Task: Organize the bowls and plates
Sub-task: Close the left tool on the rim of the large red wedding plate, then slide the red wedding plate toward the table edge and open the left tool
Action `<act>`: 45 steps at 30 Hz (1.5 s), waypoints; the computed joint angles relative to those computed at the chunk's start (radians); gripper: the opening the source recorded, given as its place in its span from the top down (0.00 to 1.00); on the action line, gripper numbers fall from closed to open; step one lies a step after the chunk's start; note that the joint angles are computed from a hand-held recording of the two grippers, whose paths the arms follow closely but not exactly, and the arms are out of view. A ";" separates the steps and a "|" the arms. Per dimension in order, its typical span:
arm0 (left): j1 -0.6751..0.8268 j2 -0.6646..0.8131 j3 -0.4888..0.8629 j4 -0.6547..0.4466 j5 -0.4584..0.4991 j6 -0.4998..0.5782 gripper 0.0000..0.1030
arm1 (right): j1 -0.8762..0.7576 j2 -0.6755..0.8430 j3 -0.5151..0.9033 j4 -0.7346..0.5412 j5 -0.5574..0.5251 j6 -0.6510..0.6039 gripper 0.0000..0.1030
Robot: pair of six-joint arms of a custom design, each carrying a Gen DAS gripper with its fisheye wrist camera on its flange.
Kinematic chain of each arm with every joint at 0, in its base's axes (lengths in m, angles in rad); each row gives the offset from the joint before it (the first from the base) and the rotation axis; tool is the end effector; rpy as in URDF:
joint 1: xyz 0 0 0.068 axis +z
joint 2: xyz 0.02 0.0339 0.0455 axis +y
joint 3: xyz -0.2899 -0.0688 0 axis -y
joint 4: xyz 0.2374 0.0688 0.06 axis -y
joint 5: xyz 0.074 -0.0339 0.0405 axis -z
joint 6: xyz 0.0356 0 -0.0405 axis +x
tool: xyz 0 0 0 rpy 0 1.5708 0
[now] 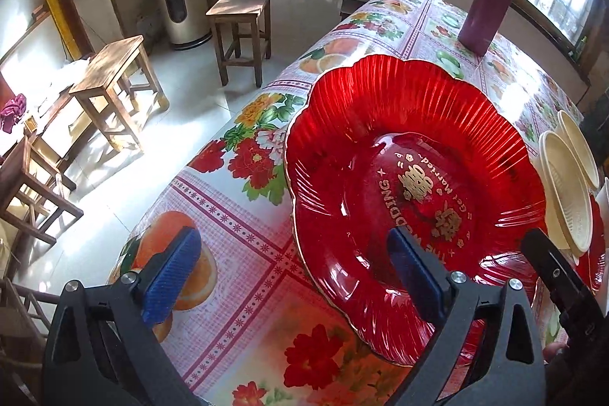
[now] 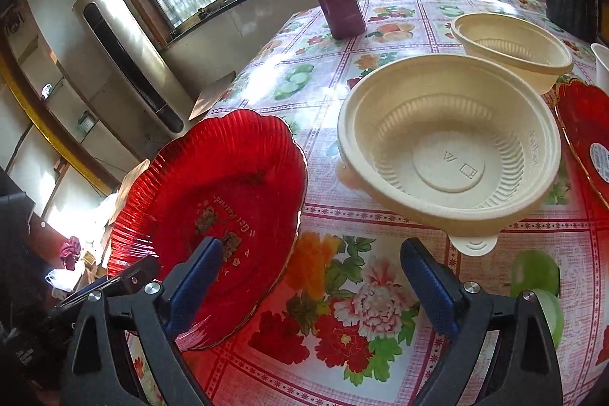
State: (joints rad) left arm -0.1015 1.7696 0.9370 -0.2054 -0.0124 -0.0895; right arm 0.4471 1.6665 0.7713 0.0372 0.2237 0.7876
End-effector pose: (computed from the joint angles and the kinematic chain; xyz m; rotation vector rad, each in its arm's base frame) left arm 0.3354 -0.0337 0.1681 0.0112 2.6096 -0.0518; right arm 0.2866 0.1287 0.1721 0.5098 2.3680 0.2999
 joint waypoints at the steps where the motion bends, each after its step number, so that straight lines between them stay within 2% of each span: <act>1: -0.003 0.012 0.006 0.003 -0.001 0.002 0.11 | -0.012 0.010 0.002 0.008 -0.019 0.000 0.15; 3: -0.017 0.021 0.002 0.027 -0.041 0.010 0.15 | -0.032 0.036 0.012 0.016 -0.056 0.003 0.22; 5: -0.029 0.020 0.000 0.042 -0.071 0.022 0.31 | -0.028 0.047 0.020 0.019 -0.027 -0.007 0.36; 7: -0.031 0.021 -0.004 0.065 -0.075 0.032 0.41 | -0.043 0.059 0.009 0.064 -0.071 -0.023 0.62; 9: -0.028 0.016 -0.009 0.085 -0.058 0.036 0.53 | -0.049 0.065 -0.013 0.118 -0.102 -0.028 0.71; 11: -0.030 0.016 -0.006 0.090 -0.041 0.040 0.70 | -0.053 0.066 -0.017 0.138 -0.133 -0.037 0.80; 12: -0.038 0.015 -0.005 0.089 -0.045 0.044 0.73 | -0.047 0.063 -0.019 0.147 -0.134 -0.047 0.86; 13: -0.050 0.012 -0.011 0.095 -0.065 0.044 0.76 | -0.033 0.063 -0.011 0.139 -0.112 -0.060 0.87; 15: -0.062 0.007 -0.028 0.116 -0.075 0.045 0.76 | -0.002 0.064 0.008 0.098 -0.039 -0.076 0.86; 17: -0.064 -0.004 -0.053 0.137 -0.074 0.054 0.76 | -0.007 0.053 -0.009 0.109 -0.051 -0.065 0.86; 22: -0.076 -0.060 -0.104 0.108 -0.064 0.065 0.76 | 0.013 -0.013 -0.065 0.081 -0.048 -0.039 0.86; 26: -0.079 -0.157 -0.202 0.097 -0.048 0.083 0.76 | 0.051 -0.101 -0.141 0.054 -0.051 0.001 0.85; 30: -0.094 -0.257 -0.303 0.095 -0.063 0.121 0.67 | 0.078 -0.192 -0.220 0.057 -0.086 0.012 0.81; 32: -0.095 -0.308 -0.334 0.076 -0.083 0.126 0.54 | 0.089 -0.238 -0.240 0.035 -0.081 0.005 0.79; 33: -0.085 -0.346 -0.354 0.071 -0.079 0.129 0.53 | 0.093 -0.267 -0.245 0.010 -0.074 -0.004 0.76; 34: -0.071 -0.394 -0.383 0.074 -0.070 0.135 0.49 | 0.103 -0.305 -0.255 -0.013 -0.059 -0.013 0.69; 35: -0.055 -0.448 -0.414 0.076 -0.055 0.144 0.39 | 0.118 -0.355 -0.271 -0.035 -0.032 -0.022 0.65; 37: -0.033 -0.566 -0.473 0.076 -0.058 0.165 0.30 | 0.151 -0.478 -0.311 -0.086 0.034 -0.039 0.44; 39: -0.026 -0.684 -0.524 0.076 -0.075 0.186 0.26 | 0.185 -0.631 -0.358 -0.152 0.109 -0.050 0.35; 42: -0.033 -0.823 -0.542 0.022 -0.060 0.186 0.26 | 0.199 -0.880 -0.400 -0.321 0.178 -0.051 0.31; 45: -0.053 -0.940 -0.517 -0.067 0.038 0.143 0.25 | 0.121 -1.147 -0.427 -0.510 0.172 -0.051 0.27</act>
